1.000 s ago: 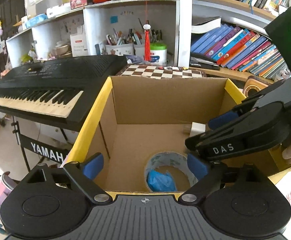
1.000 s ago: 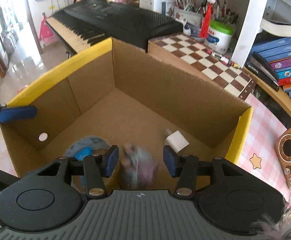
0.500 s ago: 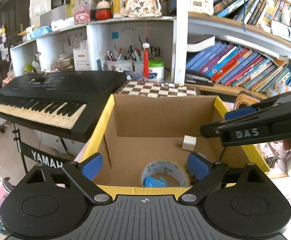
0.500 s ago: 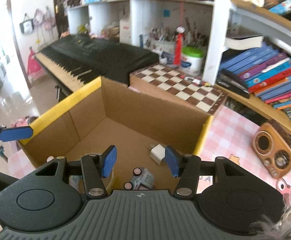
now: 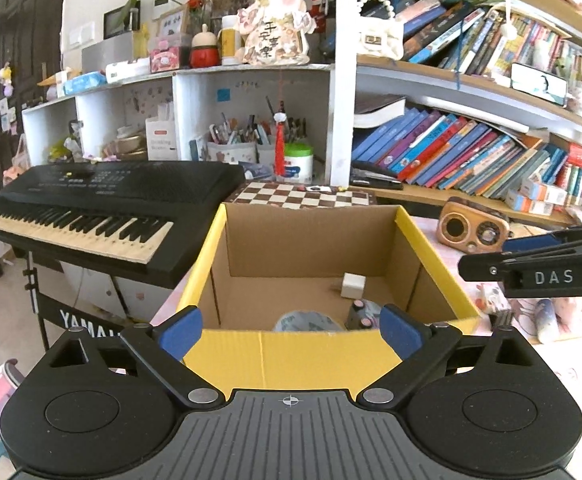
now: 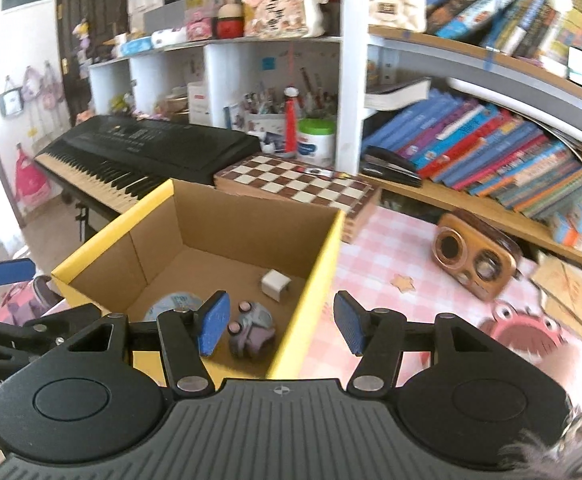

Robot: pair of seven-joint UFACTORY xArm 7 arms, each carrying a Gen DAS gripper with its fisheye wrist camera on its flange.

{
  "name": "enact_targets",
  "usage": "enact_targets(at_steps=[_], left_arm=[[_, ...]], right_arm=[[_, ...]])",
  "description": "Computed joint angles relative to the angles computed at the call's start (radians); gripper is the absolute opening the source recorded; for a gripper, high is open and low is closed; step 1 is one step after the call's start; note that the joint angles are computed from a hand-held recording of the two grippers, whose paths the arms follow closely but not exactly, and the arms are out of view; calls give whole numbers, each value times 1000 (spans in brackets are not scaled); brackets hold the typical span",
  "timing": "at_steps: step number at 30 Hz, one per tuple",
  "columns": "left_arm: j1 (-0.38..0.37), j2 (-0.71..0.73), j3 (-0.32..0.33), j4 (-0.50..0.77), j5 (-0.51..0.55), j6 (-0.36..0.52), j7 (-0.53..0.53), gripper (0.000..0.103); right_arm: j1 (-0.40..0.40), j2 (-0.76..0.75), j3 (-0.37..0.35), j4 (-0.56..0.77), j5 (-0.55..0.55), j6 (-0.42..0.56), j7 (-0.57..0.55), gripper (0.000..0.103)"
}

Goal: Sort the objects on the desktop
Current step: 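Withdraw both tools from the box back over the table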

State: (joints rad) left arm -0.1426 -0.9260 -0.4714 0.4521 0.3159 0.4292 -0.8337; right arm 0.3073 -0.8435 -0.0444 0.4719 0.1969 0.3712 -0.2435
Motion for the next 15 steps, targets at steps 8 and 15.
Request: enact_targets(at_steps=[8,15], left_arm=[[-98,-119,21,-51,-39,66,21,97],[-182,-208,18,-83,-80,141,40,97]], right_arm=[[-88,-234,63,-102,-47,132,110,57],[-112,-441,99,-168,-83,269,198,59]])
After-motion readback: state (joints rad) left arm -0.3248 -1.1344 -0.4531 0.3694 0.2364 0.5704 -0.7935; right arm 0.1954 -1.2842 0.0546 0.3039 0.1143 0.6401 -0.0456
